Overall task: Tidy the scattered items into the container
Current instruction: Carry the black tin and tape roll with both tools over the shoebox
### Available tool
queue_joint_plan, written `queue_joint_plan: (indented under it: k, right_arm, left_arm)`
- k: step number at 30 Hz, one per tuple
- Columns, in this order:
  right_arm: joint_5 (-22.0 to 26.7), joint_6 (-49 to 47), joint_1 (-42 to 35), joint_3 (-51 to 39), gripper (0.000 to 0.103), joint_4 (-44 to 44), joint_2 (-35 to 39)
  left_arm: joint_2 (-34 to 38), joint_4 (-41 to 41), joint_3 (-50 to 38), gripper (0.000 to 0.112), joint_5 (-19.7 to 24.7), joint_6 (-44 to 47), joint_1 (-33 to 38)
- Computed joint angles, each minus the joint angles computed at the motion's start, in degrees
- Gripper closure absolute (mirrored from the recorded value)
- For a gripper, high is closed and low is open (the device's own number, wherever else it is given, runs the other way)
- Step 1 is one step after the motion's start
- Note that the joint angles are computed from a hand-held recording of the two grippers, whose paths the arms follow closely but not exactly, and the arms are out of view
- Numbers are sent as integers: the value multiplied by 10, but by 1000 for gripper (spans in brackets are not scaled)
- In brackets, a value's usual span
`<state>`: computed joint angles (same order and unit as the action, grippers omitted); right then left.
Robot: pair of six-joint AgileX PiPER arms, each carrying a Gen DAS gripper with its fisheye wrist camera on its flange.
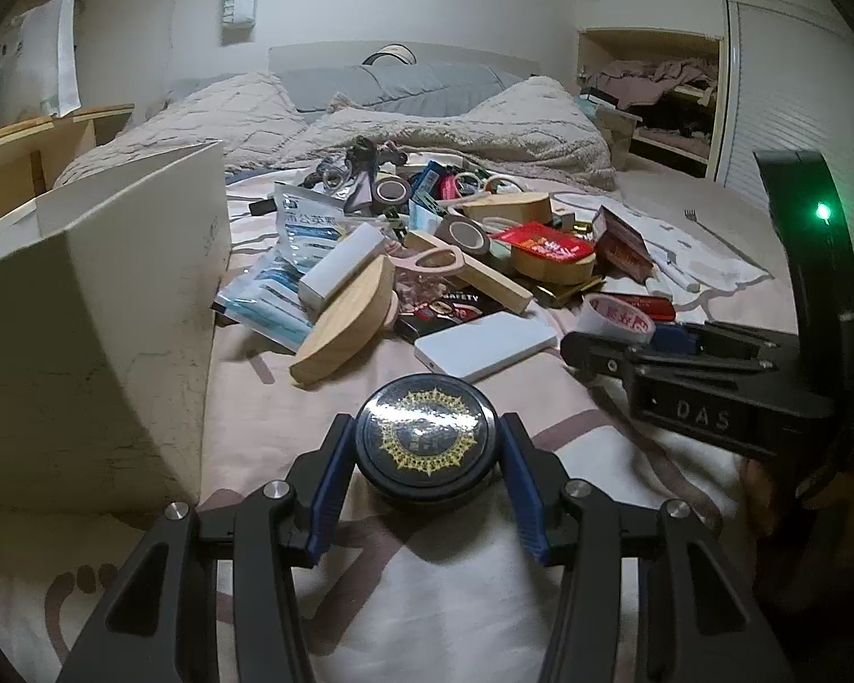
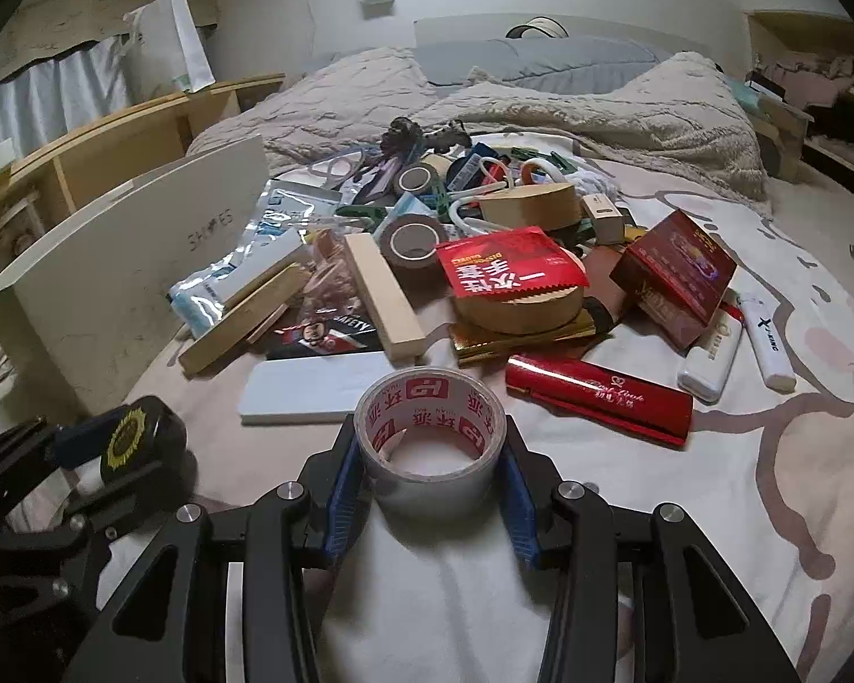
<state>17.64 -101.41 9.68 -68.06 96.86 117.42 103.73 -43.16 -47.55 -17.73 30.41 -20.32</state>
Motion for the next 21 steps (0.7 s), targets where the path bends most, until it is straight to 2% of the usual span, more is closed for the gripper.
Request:
queue_joint_plan:
  k: [5,8,11,17,21]
  right_arm:
    - [2,19,0,16,58,-21,-16]
    - [20,48,-4,22,58,-41,-28]
    - [30,54,-6,28,58,-38,-42]
    - [74,121,-20,18,58,-76,-59]
    - [80,148,-23,11,58,-92,-65]
  left_arm:
    - [-16,15,8,62,7,-18,8]
    - [-24,15,8,62,14,-18,12]
    - [-39,22,3,62,36,-24,23]
    - [-76,-43,-8,62,49,53,36]
    - [-101,-67,-18,62,65,86,53]
